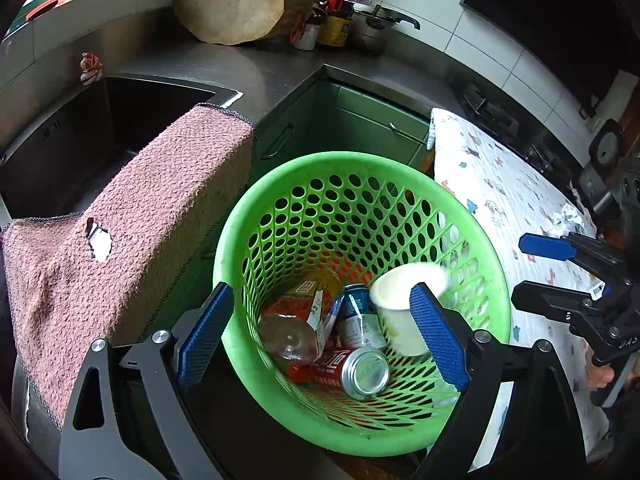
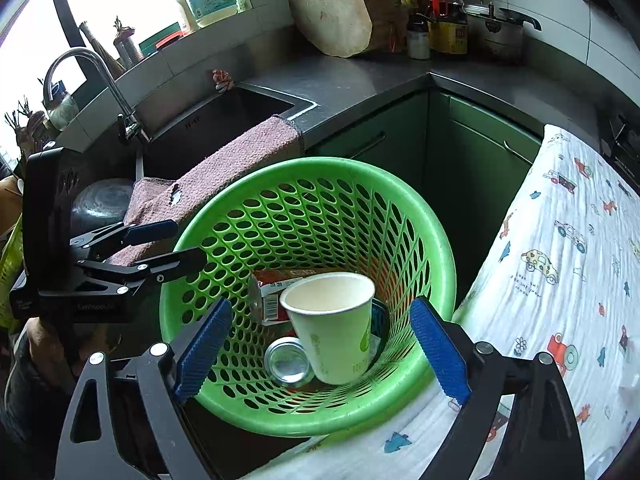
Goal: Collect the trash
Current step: 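Open both tools to drop the bottle and paper cup into the green basket, then move both tools back to the table and grasp the red plastic cup with the right tool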
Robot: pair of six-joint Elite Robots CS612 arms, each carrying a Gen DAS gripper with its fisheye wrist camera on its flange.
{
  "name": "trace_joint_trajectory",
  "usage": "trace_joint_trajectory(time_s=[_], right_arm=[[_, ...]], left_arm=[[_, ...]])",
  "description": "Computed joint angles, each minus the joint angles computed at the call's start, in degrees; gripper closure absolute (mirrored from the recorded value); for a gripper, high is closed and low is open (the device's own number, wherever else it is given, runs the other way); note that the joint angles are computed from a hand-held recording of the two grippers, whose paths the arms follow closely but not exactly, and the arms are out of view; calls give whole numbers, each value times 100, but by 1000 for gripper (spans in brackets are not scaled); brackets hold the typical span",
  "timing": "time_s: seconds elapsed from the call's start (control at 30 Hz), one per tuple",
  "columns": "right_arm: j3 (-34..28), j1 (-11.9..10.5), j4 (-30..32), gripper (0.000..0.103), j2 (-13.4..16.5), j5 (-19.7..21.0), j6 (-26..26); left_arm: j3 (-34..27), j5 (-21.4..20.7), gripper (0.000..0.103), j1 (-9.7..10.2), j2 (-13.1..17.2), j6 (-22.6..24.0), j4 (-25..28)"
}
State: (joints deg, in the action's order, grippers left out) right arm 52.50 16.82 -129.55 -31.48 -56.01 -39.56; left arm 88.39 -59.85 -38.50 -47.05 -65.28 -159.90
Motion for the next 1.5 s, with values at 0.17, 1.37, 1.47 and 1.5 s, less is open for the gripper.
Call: trace_joint_trajectory(time_s=[0.17,1.37,1.47,1.5], right_arm=[[405,-84,-320,14,-249,83,-68],[2588,-1857,-1437,11,-1585,-852,-1787],[2499,-1945,-1141,11,-1560,-971,-2306],[2460,-1962,-1066,11,-1539,-1043,-2501]], left_arm=[[39,21,13,-38,-28,-85,-38],[-1815,-208,6,-502,756,498,760],[-2060,-224,6,-538,872,550,902],[-2149,-241,6,-545,913,556,976]])
